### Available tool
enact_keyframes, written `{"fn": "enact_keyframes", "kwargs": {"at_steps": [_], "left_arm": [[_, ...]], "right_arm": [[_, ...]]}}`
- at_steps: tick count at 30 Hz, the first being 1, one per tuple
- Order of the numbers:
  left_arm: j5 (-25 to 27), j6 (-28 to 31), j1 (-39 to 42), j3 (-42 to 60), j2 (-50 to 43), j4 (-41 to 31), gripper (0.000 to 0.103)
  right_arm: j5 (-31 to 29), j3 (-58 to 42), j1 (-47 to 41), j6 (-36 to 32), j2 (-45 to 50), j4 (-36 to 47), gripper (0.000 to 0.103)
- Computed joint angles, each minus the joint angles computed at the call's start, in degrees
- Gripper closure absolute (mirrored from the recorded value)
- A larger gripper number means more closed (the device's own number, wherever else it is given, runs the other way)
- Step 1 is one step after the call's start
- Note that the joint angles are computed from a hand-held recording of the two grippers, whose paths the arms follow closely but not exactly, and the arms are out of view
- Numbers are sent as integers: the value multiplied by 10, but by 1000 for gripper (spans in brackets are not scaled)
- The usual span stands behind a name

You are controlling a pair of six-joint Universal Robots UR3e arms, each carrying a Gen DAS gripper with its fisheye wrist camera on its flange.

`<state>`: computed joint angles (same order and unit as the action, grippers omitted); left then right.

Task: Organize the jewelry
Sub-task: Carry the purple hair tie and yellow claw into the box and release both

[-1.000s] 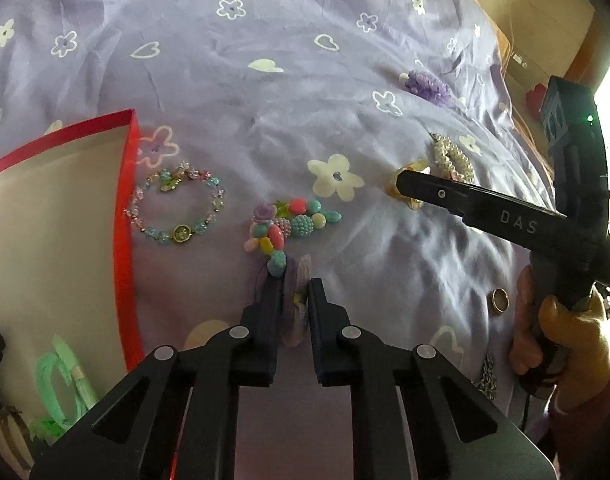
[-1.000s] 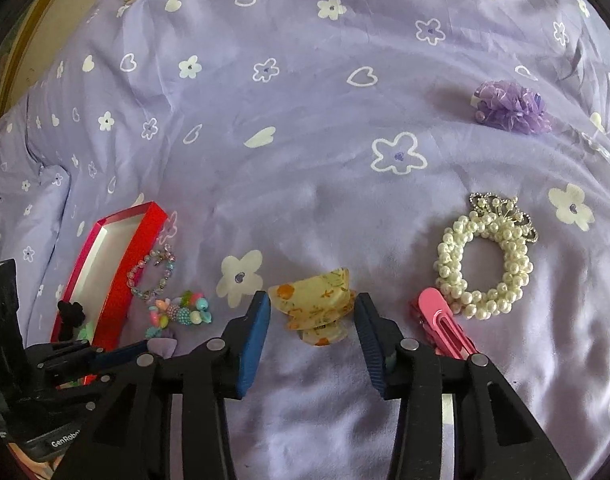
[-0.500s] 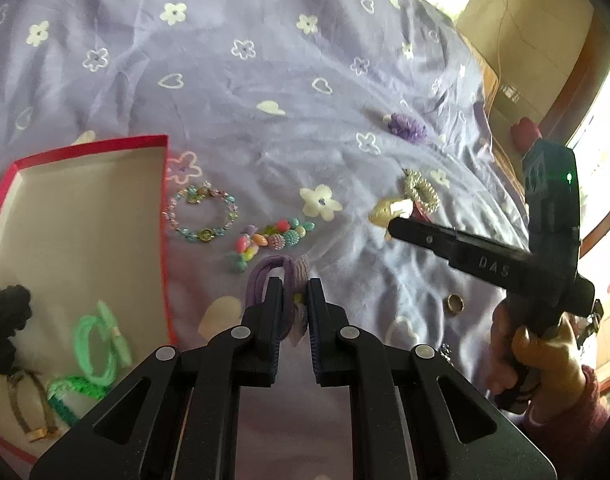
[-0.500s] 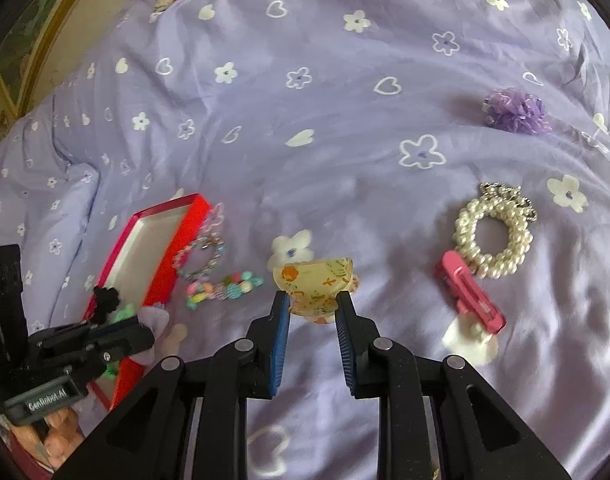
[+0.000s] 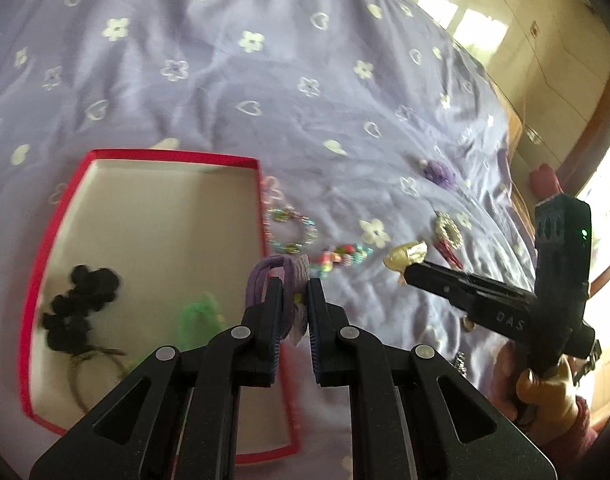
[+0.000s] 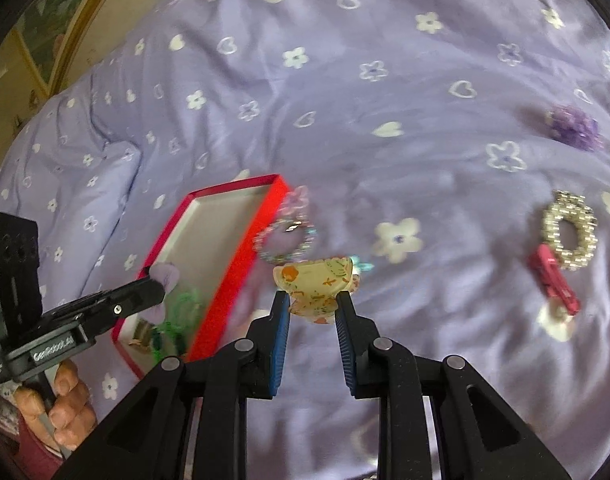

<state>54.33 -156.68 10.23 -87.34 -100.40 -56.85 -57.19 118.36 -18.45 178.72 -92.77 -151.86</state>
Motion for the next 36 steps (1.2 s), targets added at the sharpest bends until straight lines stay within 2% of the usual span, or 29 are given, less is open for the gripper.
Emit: {"fn": "enact_keyframes", "kwargs": {"at_steps": [10, 19, 25, 30, 36], "left_arm": [[-11, 12, 65, 14, -5, -12, 93], [5, -5, 86, 78, -72, -1, 93], [29, -15, 85, 144, -134, 2, 93], [69, -19, 66, 230, -209, -11, 93], [111, -23, 49, 284, -265, -22, 93]], "right_arm": [[-21, -96, 95, 42, 77, -8, 80], [-49, -240, 172, 59, 187, 17, 80], [-76, -348, 212, 54, 273, 59, 80], [-103, -441, 238, 42, 340, 105, 80], [-140, -554, 261, 20, 412, 174, 80]]}}
